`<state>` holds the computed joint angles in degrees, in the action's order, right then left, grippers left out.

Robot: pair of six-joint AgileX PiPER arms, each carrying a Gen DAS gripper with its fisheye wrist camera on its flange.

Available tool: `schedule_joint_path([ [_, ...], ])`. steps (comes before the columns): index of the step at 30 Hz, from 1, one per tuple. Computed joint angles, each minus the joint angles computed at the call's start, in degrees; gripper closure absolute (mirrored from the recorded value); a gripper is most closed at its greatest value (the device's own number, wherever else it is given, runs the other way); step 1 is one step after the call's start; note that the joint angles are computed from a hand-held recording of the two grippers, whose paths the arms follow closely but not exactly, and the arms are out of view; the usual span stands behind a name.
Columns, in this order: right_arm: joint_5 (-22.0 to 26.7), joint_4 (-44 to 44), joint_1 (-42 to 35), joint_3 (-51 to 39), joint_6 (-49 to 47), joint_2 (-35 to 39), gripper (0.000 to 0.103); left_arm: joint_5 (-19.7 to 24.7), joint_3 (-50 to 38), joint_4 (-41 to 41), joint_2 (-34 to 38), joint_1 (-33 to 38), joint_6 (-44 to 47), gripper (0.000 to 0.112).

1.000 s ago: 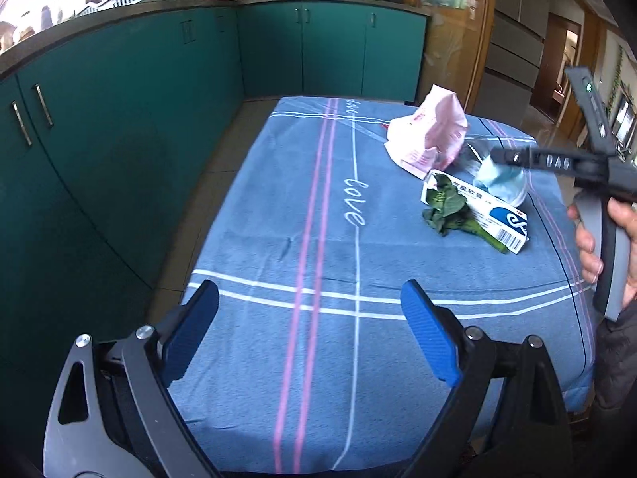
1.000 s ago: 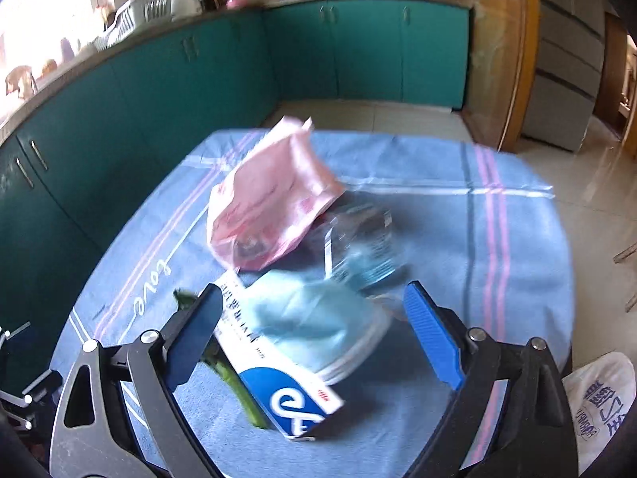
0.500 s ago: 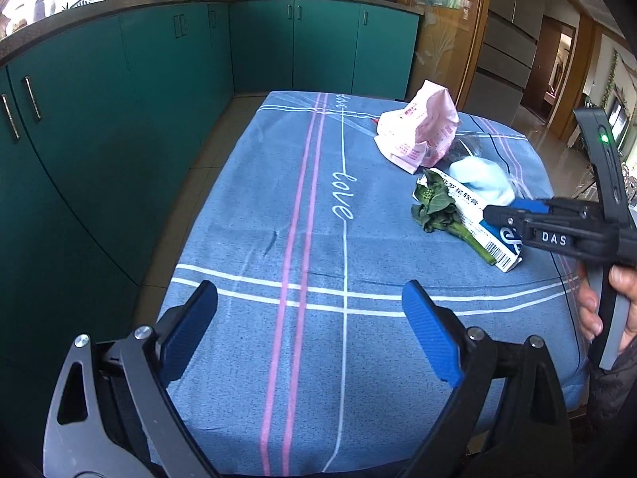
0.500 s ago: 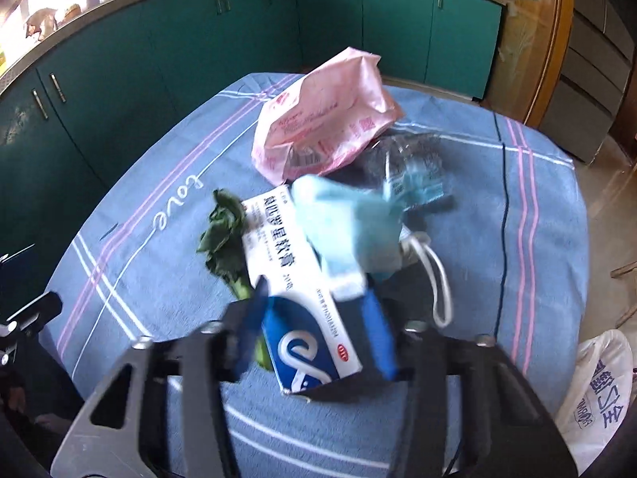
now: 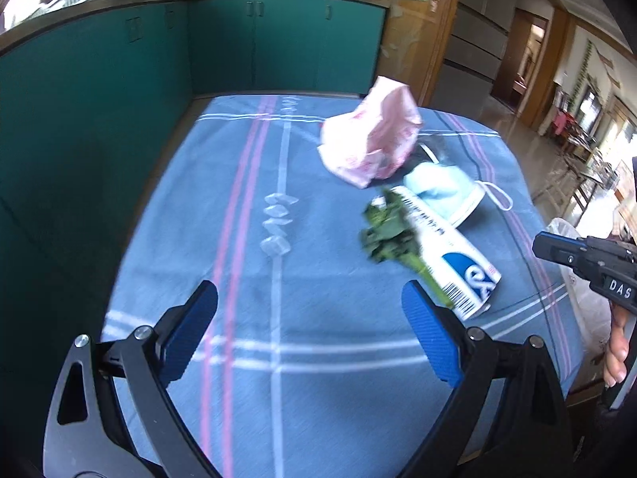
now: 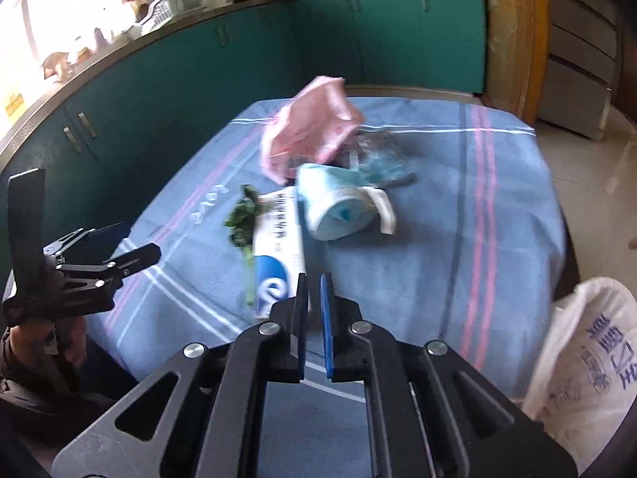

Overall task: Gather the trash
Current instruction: 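Move both open grippers back over the table toward the remaining items, then grasp the green vegetable with the left gripper while the right grasps the medicine box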

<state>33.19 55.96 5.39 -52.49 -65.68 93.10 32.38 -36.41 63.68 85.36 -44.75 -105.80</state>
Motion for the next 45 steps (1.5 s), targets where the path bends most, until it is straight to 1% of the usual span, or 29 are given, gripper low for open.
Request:
schedule_joint_path([
  [2, -5.14, -5.74, 0.02, 0.36, 6.84, 0.18, 0.095, -2.62, -3.21, 0.23, 2.91, 1.12, 2.04, 0.019],
  [3, -6.29, -7.94, -0.09, 0.17, 9.31, 0.51, 0.095, -4.13, -5.34, -0.21, 4.78, 1.74, 3.66, 0.019],
  [5, -6.78, -8.29, -1.18, 0.15, 9.67, 1.67, 0.092, -5.77, -8.44, -0.79, 7.59, 2.4, 5.35, 0.019],
  [6, -6.97, -8.28, -1.15, 0.08, 9.73, 1.98, 0.087, -6.37, -9.91, -0.58, 9.04, 2.75, 5.49, 0.019],
  [7, -7.69, -8.92, -0.92, 0.15, 10.36, 2.15, 0.077, -7.61, -11.64, -0.35, 10.68, 3.62, 5.97, 0.019],
  [8, -8.6, -9.57, -0.59, 0.39, 10.96, 2.1, 0.071, -8.74, -12.82, -0.11, 11.88, 4.47, 6.4, 0.023],
  [9, -9.2, -9.47, -0.43, 0.77, 10.55, 1.85, 0.064, -9.82, -14.46, -0.55, 13.52, 5.56, 7.69, 0.028],
  [10, -9.56, -8.73, -0.36, 1.43, 9.59, 1.37, 0.057, -10.46, -15.76, -2.5, 14.74, 6.49, 10.36, 0.043],
  [11, -9.67, -7.91, -0.29, 1.7, 8.67, 1.17, 0.054, -11.1, -16.71, -5.38, 15.76, 7.29, 13.67, 0.06],
  [13, -9.07, -5.45, -0.6, 2.0, 5.88, 0.92, 0.046, -13.92, -17.63, -13.22, 17.22, 9.72, 21.69, 0.078],
  [15, -8.77, -4.3, 0.42, 1.59, 4.68, 1.28, 0.042, -16.35, -16.01, -14.46, 16.66, 11.11, 22.09, 0.084],
  [16, -8.72, -4.69, 1.13, 1.29, 5.12, 1.32, 0.04, -16.83, -14.93, -14.34, 16.06, 11.35, 21.94, 0.092],
  [17, -8.75, -4.77, 2.28, 0.78, 5.12, 1.75, 0.04, -16.9, -13.77, -15.32, 15.15, 11.36, 23.33, 0.093],
  [19, -8.62, -4.76, 4.81, -0.61, 5.08, 2.95, 0.039, -17.26, -10.98, -11.52, 13.02, 10.85, 20.26, 0.094],
  [22, -8.24, -3.48, 8.59, -3.46, 3.85, 5.91, 0.039, -16.96, -7.31, -11.59, 10.34, 10.14, 20.6, 0.094],
  [25, -9.31, -8.44, 12.91, -7.09, 9.52, 9.54, 0.039, -18.36, -3.0, -9.18, 7.06, 10.2, 18.4, 0.094],
  [27, -9.83, -11.56, 15.0, -9.13, 13.06, 11.52, 0.039, -17.08, -1.15, -8.05, 4.78, 9.7, 16.89, 0.091],
  [28, -10.26, -15.32, 16.37, -10.54, 17.14, 12.8, 0.039, -15.98, -0.5, -7.46, 3.72, 9.24, 15.8, 0.077],
  [29, -10.6, -17.67, 17.19, -11.28, 19.68, 13.54, 0.039, -15.25, 0.0, -5.7, 2.97, 8.83, 13.49, 0.059],
  [30, -10.9, -19.06, 17.67, -11.73, 21.17, 14.07, 0.04, -14.2, 0.65, -2.66, 2.03, 8.27, 9.66, 0.053],
  [32, -11.19, -20.9, 18.43, -12.32, 23.23, 14.89, 0.05, -13.95, 1.2, -0.55, 1.26, 8.14, 6.94, 0.048],
  [33, -11.09, -21.27, 18.49, -12.27, 23.6, 14.99, 0.06, -14.77, 1.08, -0.54, 1.41, 8.55, 7.03, 0.047],
  [34, -10.66, -21.19, 18.36, -12.33, 23.65, 15.2, 0.064, -15.36, 0.94, -0.52, 1.7, 8.86, 6.91, 0.047],
  [37, -9.89, -16.61, 17.18, -10.47, 19.02, 14.26, 0.064, -15.61, 0.19, -2.0, 3.13, 9.3, 7.77, 0.048],
  [38, -9.7, -15.71, 16.83, -9.49, 17.74, 13.57, 0.064, -15.66, -0.17, -2.66, 3.68, 9.43, 7.76, 0.052],
  [40, -8.72, -13.25, 16.25, -7.25, 14.41, 12.06, 0.064, -18.3, -0.08, -4.94, 4.16, 11.48, 9.07, 0.059],
  [42, -6.62, -9.57, 15.58, -5.22, 9.71, 10.74, 0.064, -20.01, 0.07, -6.46, 4.47, 12.97, 9.34, 0.059],
  [43, -5.39, -7.5, 15.01, -3.67, 6.58, 9.53, 0.064, -20.03, 0.07, -6.39, 4.63, 13.03, 8.76, 0.059],
  [45, -5.14, -6.86, 14.95, -1.65, 4.89, 7.85, 0.064, -19.86, -0.14, -6.8, 4.87, 12.91, 8.78, 0.059],
])
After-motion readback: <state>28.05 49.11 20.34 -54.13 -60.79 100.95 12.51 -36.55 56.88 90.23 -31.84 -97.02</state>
